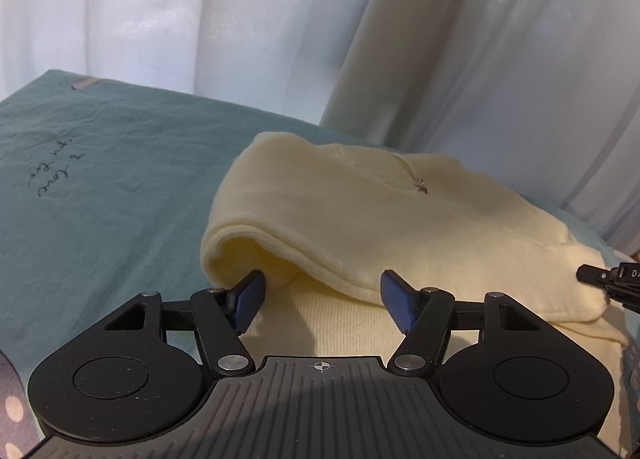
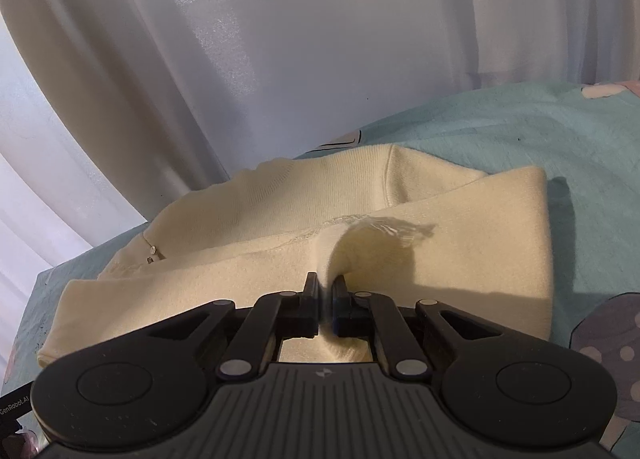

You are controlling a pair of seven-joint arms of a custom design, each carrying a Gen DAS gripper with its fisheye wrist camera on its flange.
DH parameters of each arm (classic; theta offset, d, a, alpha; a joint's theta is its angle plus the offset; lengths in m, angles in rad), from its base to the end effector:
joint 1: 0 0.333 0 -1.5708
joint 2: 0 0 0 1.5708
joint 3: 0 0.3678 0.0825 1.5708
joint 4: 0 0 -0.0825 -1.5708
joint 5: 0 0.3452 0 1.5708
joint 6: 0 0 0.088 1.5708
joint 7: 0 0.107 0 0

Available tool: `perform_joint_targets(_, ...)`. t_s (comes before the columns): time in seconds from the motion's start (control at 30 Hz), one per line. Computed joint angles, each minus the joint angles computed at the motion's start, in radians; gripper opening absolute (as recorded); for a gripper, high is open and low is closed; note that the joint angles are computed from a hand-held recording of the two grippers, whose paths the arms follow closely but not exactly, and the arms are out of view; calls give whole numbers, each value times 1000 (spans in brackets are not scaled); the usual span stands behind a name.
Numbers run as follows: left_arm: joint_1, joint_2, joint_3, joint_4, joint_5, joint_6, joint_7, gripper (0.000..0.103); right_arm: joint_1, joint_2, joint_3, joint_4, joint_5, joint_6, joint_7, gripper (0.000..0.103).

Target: Fold small clothes

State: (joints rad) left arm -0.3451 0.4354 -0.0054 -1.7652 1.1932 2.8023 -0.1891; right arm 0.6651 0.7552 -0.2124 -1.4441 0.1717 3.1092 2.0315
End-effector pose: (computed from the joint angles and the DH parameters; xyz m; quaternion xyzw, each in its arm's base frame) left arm 0.6172 -0.2719 0.4326 -0.7517 0.5124 -0.3259 0.2572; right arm 0.6790 0.3772 0.4208 -0.6168 0.6473 -0.1554 0.4200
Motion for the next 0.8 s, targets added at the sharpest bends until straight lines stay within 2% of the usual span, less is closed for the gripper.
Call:
perform_joint_targets(0.07,2,-1,2,0,-1,0,-3,67,85,4,-126,-21,-10,47,41,5)
perform_joint_targets(0.13,4,0,0,3,-8,-8,6,65,155,6,-239,-42,-6,52,75,5)
perform_joint_targets(0.37,0,9,-10,17,-39,-25,72,64,179,-7,-309,-86,-36,-4,118,5)
perform_joint_targets(0.6,7,10,-3,13,-62,12,75,64,196,-3,-345,-103,-89,-20,174,5)
perform_joint_targets(0.8,7,14,-15,18,-119,-7,153,64,249,30,-431,-94,-165,-51,220,6)
